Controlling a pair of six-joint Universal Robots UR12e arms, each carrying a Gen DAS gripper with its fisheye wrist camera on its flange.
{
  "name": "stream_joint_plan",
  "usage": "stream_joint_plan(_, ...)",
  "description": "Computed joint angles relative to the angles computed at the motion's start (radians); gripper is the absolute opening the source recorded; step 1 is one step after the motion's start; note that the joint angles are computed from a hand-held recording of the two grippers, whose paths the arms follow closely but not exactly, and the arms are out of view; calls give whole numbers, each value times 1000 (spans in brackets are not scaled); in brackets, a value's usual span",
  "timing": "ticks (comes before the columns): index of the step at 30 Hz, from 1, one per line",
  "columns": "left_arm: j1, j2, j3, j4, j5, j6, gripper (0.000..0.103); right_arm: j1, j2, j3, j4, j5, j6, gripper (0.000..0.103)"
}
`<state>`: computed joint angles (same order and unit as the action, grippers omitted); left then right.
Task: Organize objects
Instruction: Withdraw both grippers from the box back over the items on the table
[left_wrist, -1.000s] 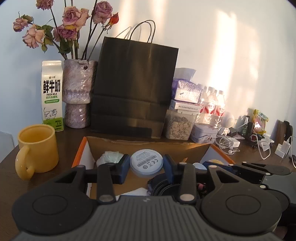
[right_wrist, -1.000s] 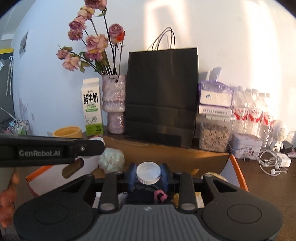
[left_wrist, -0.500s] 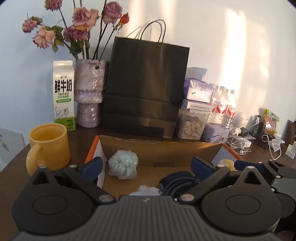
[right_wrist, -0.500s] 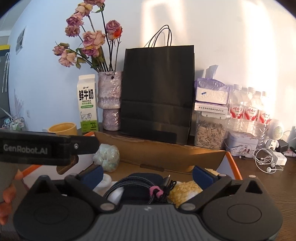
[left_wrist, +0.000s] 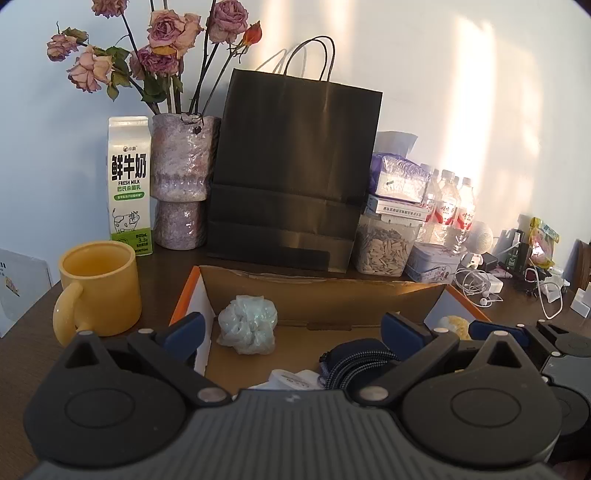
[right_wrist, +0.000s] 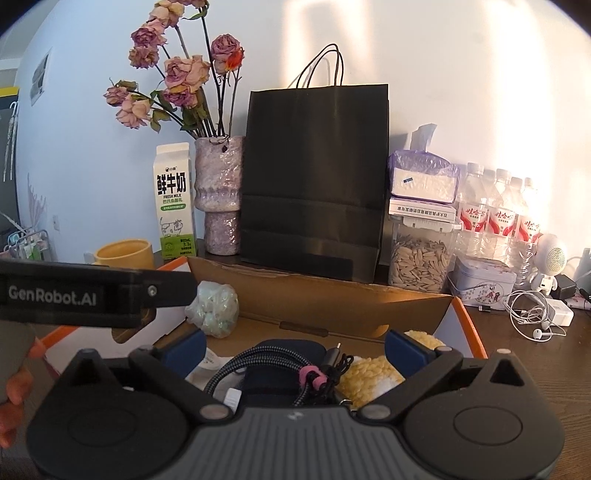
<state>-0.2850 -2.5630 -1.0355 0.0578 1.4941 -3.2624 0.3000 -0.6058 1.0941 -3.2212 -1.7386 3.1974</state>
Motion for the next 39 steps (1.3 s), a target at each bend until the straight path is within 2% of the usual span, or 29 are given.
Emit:
stream_joint_plan(8,-3,14,-25,39,-4,2,103,6,-12,19,-24,-7,-14,103)
stream_joint_plan(18,-6,54,-100,86,17,3,103,12,-48,75,-56,-13,-8,103)
stream_joint_plan(39,-7,167,-299,156,45,35,103,30,-156,264,-105,-20,-13,103)
